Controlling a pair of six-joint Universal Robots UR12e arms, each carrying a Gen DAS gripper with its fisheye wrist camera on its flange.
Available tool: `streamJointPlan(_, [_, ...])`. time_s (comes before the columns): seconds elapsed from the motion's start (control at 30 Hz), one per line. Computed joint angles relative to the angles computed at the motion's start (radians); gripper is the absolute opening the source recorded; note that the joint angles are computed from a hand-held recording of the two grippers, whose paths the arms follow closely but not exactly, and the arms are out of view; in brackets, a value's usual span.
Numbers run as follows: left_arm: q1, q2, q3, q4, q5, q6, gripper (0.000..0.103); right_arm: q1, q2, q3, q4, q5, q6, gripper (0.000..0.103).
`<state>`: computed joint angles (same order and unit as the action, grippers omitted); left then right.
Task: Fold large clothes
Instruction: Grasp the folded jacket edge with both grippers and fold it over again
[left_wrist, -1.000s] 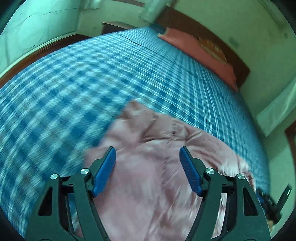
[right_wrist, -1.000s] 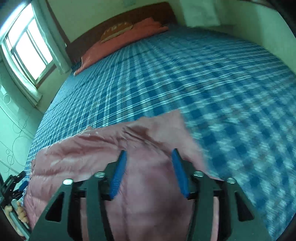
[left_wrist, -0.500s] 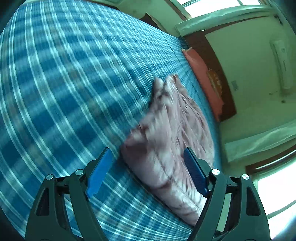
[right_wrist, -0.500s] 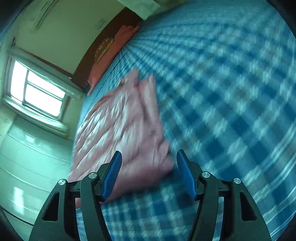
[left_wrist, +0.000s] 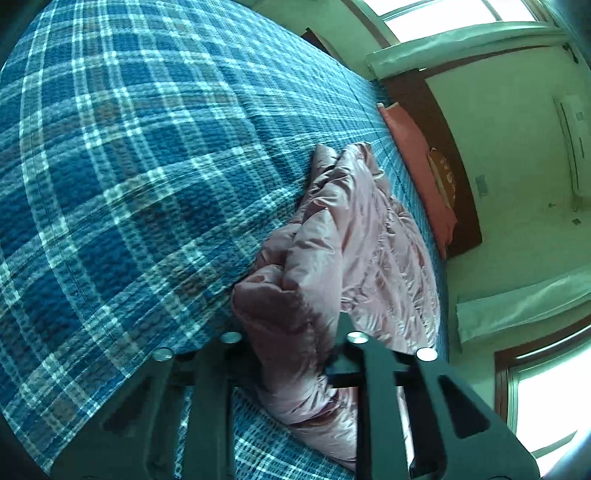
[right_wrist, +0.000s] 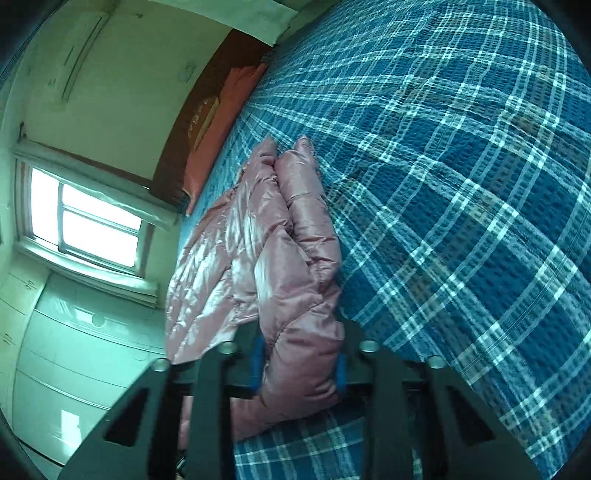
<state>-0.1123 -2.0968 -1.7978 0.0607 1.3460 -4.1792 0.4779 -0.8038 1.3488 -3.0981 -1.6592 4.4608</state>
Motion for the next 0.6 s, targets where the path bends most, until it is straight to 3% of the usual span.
streamJointPlan(0.17, [0.003, 0.024, 0.003, -0.003, 0.006, 0.054, 0.011, 0.017, -0.044, 0.064, -0.043, -0.021, -0.029, 0.016])
streamJointPlan(0.3, [0.012, 0.067, -0.048, 0.013, -0.016, 0.075, 0.011, 0.028, -0.08, 0.12, -0.063, -0.017, -0.019, 0.016])
streamJointPlan(0.6, [0.05, 0.197, -0.26, 0.072, -0.082, 0.086, 0.011, 0.069, -0.156, 0.252, -0.098, 0.0, 0.013, 0.015])
